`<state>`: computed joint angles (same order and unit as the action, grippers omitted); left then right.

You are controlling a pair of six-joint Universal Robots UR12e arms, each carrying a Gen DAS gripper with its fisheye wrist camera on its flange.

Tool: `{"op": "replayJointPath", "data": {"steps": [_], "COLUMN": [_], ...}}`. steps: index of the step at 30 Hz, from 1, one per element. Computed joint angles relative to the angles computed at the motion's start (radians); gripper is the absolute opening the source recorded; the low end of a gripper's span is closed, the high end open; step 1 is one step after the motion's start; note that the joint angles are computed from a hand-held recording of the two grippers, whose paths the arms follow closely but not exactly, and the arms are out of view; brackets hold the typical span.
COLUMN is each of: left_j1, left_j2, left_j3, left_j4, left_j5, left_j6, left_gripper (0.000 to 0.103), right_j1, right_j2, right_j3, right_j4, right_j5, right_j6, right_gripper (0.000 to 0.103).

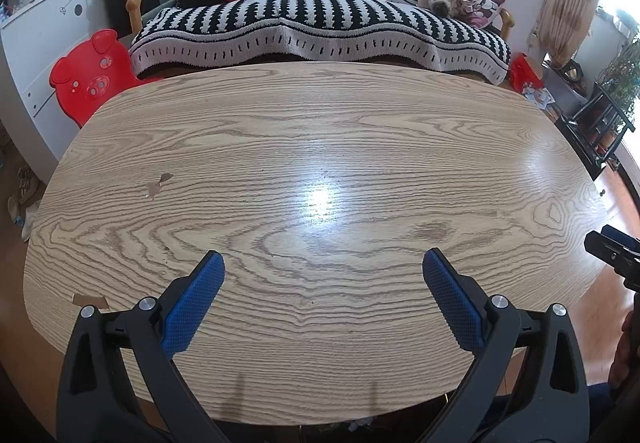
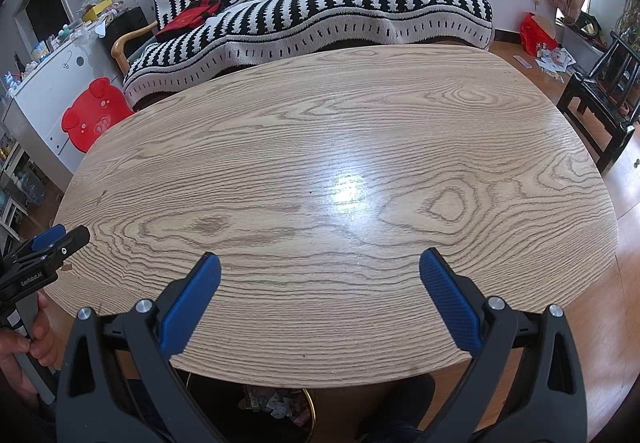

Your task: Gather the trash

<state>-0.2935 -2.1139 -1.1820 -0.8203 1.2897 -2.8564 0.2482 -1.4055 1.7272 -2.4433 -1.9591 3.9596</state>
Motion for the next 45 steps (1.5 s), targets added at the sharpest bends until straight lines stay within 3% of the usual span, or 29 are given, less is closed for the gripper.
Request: {"op": "replayJointPath", "data": {"steps": [45], "left_j1": [-0.004], "left_j2": [-0.002], "left_j3": [0.004], "left_j4": [-0.016], "left_j5": [0.013], "left_j6": [0.011], "left_gripper": [0.096], "right_j1": [-0.005], "right_j2": [-0.002], "right_j3": [0.004], "right_j4": [0.001], "right_j5": [0.01], "right_j6": [-0.015], "right_gripper": [0.096]}}
